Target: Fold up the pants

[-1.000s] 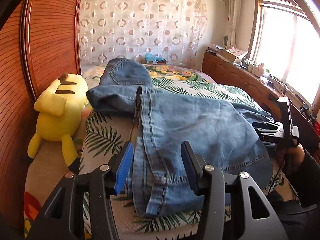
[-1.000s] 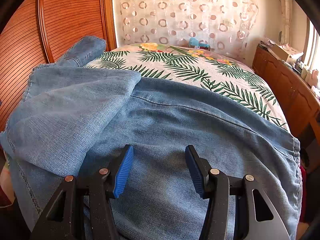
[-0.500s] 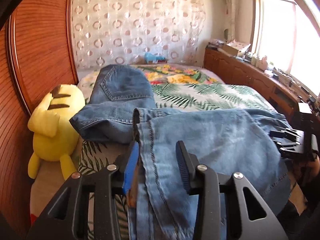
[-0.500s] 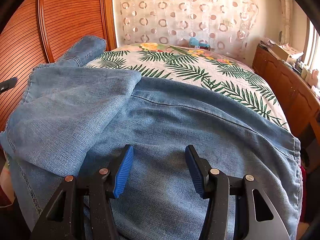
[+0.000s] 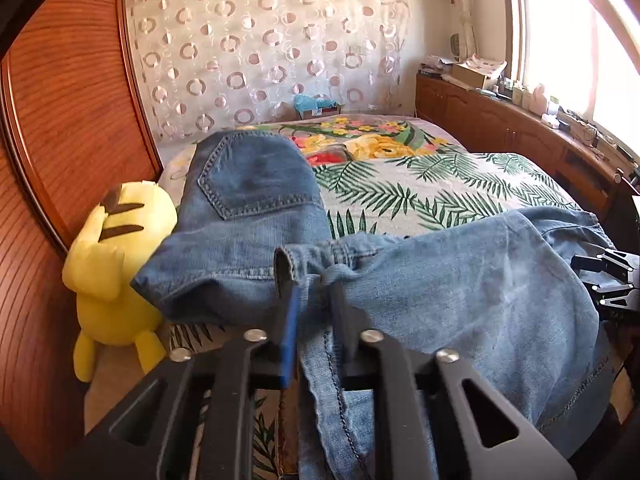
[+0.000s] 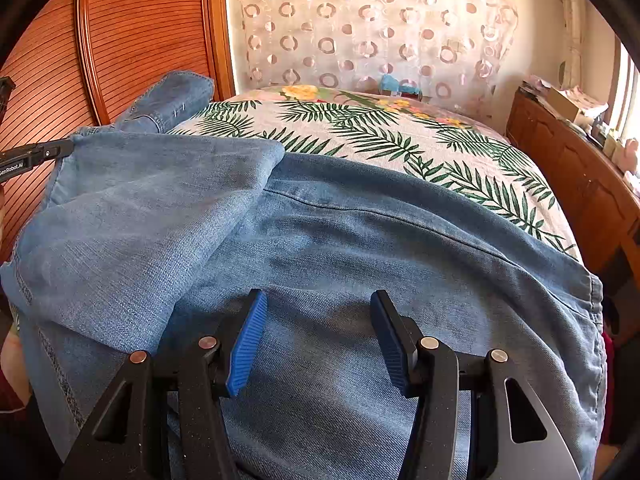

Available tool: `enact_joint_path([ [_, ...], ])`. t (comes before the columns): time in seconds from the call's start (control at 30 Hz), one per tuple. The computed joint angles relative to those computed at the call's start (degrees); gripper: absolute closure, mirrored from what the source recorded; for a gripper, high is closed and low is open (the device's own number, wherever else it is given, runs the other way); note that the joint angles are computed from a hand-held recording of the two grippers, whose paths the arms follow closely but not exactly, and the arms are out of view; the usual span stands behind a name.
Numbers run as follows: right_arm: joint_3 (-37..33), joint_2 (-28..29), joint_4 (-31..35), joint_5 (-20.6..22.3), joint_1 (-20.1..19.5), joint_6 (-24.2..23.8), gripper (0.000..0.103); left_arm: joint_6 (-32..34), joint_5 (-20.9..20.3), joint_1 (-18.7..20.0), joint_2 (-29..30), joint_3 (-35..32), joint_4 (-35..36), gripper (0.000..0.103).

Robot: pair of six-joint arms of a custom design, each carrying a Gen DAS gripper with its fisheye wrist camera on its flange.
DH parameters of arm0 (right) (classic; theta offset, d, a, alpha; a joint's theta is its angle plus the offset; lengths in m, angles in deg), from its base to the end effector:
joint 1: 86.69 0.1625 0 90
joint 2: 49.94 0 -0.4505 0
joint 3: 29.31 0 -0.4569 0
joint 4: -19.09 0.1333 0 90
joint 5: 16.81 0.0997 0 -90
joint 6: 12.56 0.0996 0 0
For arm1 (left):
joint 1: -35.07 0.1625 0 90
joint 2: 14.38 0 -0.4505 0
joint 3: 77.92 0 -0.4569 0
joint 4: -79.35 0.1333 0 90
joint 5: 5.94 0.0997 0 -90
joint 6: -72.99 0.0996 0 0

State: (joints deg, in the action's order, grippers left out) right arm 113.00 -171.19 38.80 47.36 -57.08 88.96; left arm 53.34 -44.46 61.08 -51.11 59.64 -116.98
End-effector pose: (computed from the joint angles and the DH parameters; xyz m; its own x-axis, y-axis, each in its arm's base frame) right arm -0.0826 -0.2502 0.2494 -0.7024 -0.1924 0.6853 -0.6035 0.6715 -0.4300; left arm -0.2492 -0.3566 -0.0690 -0.6215 0.3494 -0.7012 0.7280 0.5882 -0.3522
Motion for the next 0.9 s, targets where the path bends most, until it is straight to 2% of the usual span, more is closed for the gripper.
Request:
enact_joint_path([
  [0.13,0.00,0.00,0.00,0.00,0.00,0.00,0.047,0.78,1.54,-0.49,-0.83,-0.08,-1.77,0.090],
  [0.43,0.02,0.08,-0.08,-0.01,-0.03,-0.05,0.047,0.80,1.43,-0.54,-1.86,-0.38,-0.20,0.088],
  [0.53,0.02,0.14,-0.13,-0.04,-0.06,-0.08,0.047,-0.52,1.51,-1.07,-2.06,-0.27,0.78,0.083],
  [0.63,0.05,0.11,-0.13,-0.01,-0.02,-0.02,0.047,0.34,1.31,-1.43,-1.43,-0.10,-1.23,0.068],
  [0.7,0.06,0.15,-0.20,0.00,-0.02,-0.02,0.047,0.34,0.99,-2.35,-0.93,0.20,-2.37,0.055],
  [0.83,0.06,0.15,-0.19,0.00,-0.03,-0.03,0.047,-0.35,-0.11,-4.38,-0.07,0.22,-2.03,0.052],
  [0.87,0.06,0.15,-0.19,0.00,-0.03,-0.03,0.047,-0.73,-0.28,-4.80,0.20,0.16,-1.86,0.042],
  [0.9,0.08,0.14,-0.23,0.02,-0.03,-0.04,0.047,-0.88,-0.65,-5.22,0.69,0.19,-2.58,0.022],
])
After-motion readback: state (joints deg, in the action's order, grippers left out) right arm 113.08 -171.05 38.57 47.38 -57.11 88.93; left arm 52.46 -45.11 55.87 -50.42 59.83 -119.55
